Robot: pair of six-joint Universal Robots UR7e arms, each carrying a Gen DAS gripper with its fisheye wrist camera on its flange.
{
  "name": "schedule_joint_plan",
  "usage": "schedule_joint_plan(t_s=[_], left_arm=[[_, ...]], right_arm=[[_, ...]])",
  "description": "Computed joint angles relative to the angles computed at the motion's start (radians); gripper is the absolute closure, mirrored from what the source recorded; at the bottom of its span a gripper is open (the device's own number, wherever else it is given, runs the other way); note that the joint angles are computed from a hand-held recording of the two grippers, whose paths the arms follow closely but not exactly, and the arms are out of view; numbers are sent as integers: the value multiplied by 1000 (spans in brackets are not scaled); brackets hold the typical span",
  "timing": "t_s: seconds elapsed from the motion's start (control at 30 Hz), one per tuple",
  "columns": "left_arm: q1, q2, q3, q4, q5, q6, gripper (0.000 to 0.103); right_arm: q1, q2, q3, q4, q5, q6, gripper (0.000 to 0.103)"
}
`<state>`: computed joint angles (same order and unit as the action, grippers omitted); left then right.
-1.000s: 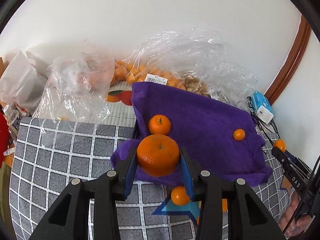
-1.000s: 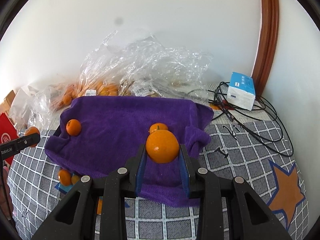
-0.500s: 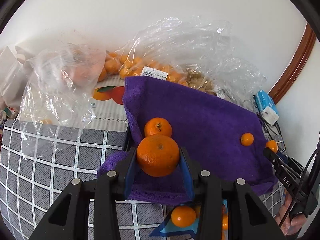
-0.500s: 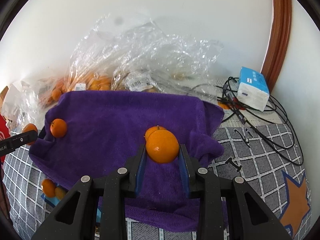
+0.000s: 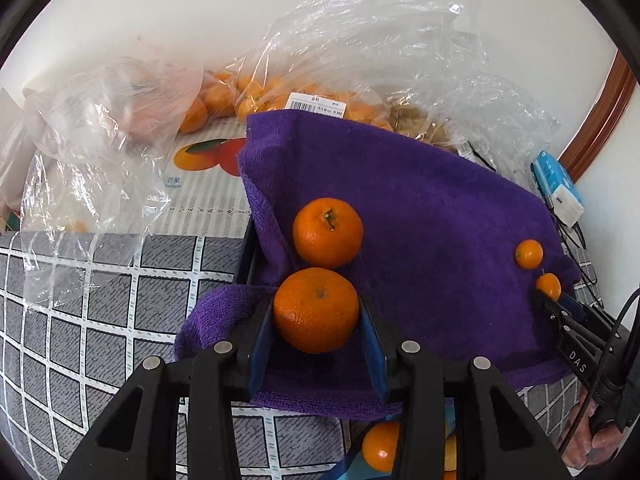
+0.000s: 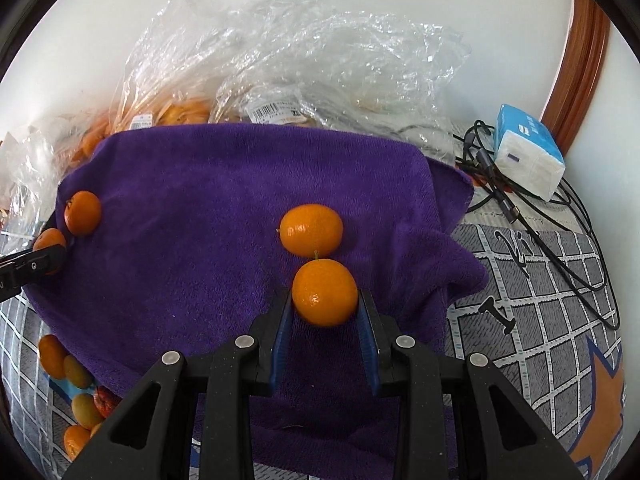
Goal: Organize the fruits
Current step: 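Open both tools to drop the oranges onto the purple towel, then withdraw both open tools from the towel toward the blue star mat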
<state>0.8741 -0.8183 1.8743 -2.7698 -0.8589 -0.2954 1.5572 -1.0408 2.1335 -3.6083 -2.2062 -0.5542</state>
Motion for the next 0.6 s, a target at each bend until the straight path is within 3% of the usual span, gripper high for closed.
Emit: schedule_joint_plan(t_s=[0.1,0.23,0.3,0.37,0.43,0.6], left_arm=[[-3,-1,1,1,4,5,64],[-6,-8,-1,12,-13,4,59],[-15,-22,10,5,-9,-1,55],[-29,-44,28,-7,-11,0,47],[-50,-72,56,-26,-6,7,44],[-95,-143,124,-38,17,-9,41]], right_arm=[[0,4,2,-2,-14,4,71],[7,-24,23,42,-15,44,57],[19,-42,44,32,-12,51,54],[34,-64,73,5,-4,59,43],[46,-84,104,-31,8,68,37],[98,-118,168,-71,-13,84,37]])
